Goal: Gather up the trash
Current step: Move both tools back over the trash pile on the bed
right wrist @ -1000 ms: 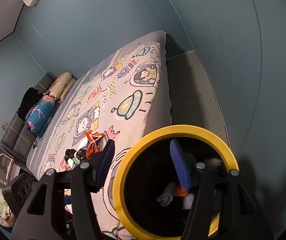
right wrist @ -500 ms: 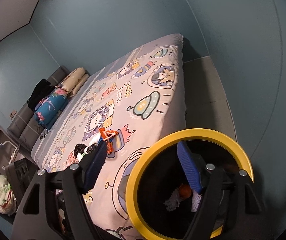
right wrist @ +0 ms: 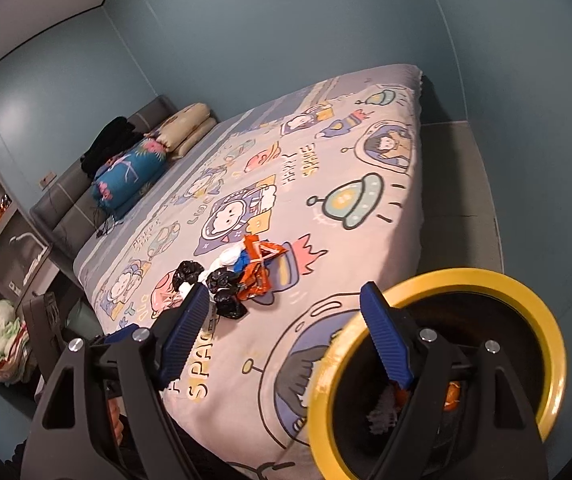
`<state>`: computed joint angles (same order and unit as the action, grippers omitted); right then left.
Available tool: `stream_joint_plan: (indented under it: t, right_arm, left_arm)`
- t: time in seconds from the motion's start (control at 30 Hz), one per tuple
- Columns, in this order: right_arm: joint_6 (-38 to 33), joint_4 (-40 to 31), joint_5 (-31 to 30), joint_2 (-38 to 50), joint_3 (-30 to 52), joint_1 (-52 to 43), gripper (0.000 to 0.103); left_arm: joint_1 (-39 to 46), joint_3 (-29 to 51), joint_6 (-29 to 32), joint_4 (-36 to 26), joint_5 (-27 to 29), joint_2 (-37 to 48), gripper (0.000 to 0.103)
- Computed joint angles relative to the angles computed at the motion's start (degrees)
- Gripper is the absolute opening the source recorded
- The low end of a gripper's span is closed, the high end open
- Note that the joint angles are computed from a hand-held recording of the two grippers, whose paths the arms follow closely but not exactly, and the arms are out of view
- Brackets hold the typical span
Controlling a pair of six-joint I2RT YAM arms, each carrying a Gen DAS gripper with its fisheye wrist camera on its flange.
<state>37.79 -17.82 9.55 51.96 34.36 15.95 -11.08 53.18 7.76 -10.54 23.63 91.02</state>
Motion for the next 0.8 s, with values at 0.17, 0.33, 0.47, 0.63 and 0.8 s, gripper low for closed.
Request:
stream_joint_plan:
  t: [0.17,0.33,0.47,0.63,0.8]
  right_arm:
    - [-0.06,3.93,0.25,7.46,1.92,1.75,0.074]
    - [-0.01,6.92,0.23,15.23,4.72,2.49,0.074]
    - [-0.68,9.21,-0.57,23.14,8.43,2.22,0.074]
    - [-1.47,10.81,-1.82,32.67,14.32,1.95,0.074]
    - [-2.36,10.87,-3.11,42.42,21.6,1.49,0.074]
  left_arm:
    - [5.02,1.24,0.83,0.94,-0.2,2.4,0.095]
    - [9.85,4.23,1.78,1.58,-1.14,6.86,0.095]
    - [13.26,7.25,1.77,2.02,-1.12,11.08,0.095]
    - [16.46,11.79,1.6,3.45,-2.16,17.53,0.095]
    - [18.15,16.98,1.26,3.3,-2.96,23.62,0.095]
